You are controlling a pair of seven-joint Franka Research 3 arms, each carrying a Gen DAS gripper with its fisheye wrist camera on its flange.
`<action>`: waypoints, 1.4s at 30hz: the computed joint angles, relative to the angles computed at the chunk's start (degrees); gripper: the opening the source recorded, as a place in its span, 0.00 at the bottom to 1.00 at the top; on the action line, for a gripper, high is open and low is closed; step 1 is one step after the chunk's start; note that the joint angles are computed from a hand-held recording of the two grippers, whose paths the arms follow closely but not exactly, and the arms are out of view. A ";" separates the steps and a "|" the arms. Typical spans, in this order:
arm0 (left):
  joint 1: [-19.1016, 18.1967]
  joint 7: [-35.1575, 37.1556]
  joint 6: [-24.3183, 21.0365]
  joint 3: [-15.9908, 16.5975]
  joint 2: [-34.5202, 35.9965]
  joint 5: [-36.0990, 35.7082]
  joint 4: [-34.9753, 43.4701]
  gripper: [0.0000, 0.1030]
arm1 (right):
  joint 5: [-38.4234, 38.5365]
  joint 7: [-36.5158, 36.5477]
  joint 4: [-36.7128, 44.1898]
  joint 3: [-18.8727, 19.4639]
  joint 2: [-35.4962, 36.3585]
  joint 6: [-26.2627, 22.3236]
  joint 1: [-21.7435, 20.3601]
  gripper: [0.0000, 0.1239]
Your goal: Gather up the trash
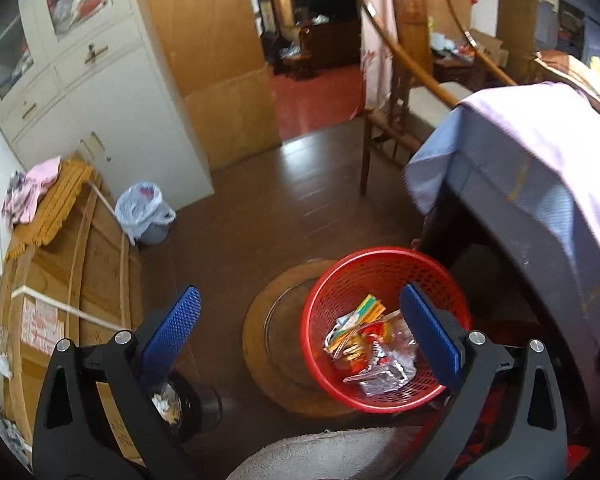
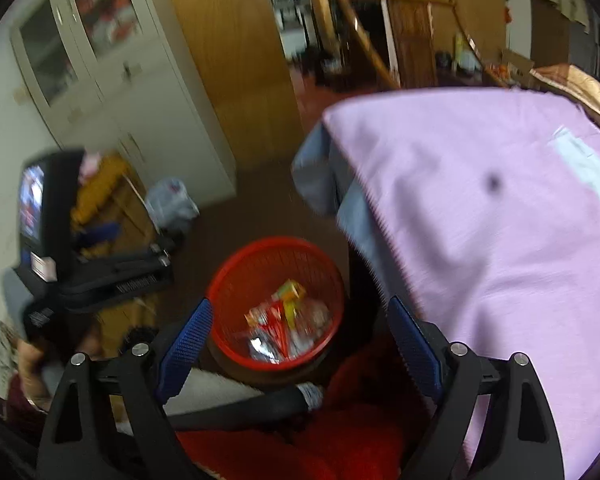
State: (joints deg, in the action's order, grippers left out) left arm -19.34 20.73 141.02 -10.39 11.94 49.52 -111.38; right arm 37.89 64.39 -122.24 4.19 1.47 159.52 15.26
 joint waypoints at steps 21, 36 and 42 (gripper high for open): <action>1.07 5.84 0.87 1.20 4.87 -8.84 1.57 0.93 | -12.83 9.22 14.71 0.59 13.75 -14.20 -0.34 0.70; -0.37 11.94 0.07 0.73 7.26 -12.04 3.78 0.93 | -16.63 14.08 15.83 -0.05 15.93 -16.47 -0.08 0.70; -0.64 11.97 0.04 0.91 7.36 -12.00 3.86 0.93 | -16.11 13.50 15.23 0.22 15.59 -16.58 -0.41 0.71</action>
